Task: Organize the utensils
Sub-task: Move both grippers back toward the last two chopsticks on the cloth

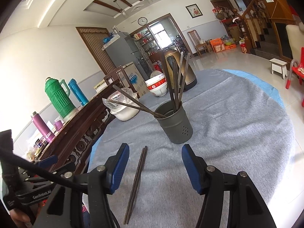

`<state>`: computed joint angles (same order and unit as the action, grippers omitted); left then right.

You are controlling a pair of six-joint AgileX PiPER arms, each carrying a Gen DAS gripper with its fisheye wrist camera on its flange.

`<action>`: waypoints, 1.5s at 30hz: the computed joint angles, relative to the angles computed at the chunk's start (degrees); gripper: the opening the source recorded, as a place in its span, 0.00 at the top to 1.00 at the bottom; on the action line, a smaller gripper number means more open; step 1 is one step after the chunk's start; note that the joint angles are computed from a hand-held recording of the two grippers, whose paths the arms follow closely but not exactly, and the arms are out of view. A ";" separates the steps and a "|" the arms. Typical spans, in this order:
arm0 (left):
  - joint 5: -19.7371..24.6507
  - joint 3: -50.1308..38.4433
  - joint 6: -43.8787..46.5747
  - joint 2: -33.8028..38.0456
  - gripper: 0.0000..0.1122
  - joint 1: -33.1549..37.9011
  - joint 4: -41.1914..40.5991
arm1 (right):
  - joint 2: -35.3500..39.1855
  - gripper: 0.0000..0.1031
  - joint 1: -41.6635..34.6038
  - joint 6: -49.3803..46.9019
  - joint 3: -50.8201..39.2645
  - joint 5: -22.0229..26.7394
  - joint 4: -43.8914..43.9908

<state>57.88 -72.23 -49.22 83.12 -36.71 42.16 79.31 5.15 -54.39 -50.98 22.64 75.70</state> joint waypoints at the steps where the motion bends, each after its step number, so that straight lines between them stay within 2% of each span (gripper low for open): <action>1: -0.05 0.21 0.22 -0.18 0.28 0.54 -0.60 | -0.25 0.40 -0.08 -0.28 0.24 -0.02 0.04; 7: -0.39 0.35 1.10 0.78 0.28 4.05 -3.73 | -0.28 0.42 -1.50 -4.88 2.05 1.41 3.63; 16: -0.04 -3.75 3.74 7.41 0.28 4.51 -4.89 | 4.69 0.42 -3.44 -9.86 1.06 3.92 8.47; 22: -0.24 -6.62 6.49 12.44 0.28 7.34 -9.23 | 10.05 0.42 -7.22 -16.30 0.50 9.58 14.15; 25: -2.46 -7.25 7.67 14.64 0.28 8.98 -12.13 | 12.50 0.43 -9.41 -19.48 0.26 13.11 16.57; 30: -5.63 -8.40 10.33 18.72 0.28 12.17 -20.84 | 15.66 0.50 -11.79 -20.57 -0.87 16.66 16.73; 39: -2.57 -12.17 7.98 24.59 0.28 9.85 -18.68 | 18.86 0.52 -14.70 -19.01 -2.61 20.08 13.72; 45: -0.84 -13.28 5.72 26.74 0.28 7.97 -13.72 | 19.36 0.52 -16.10 -17.33 -3.45 20.99 10.73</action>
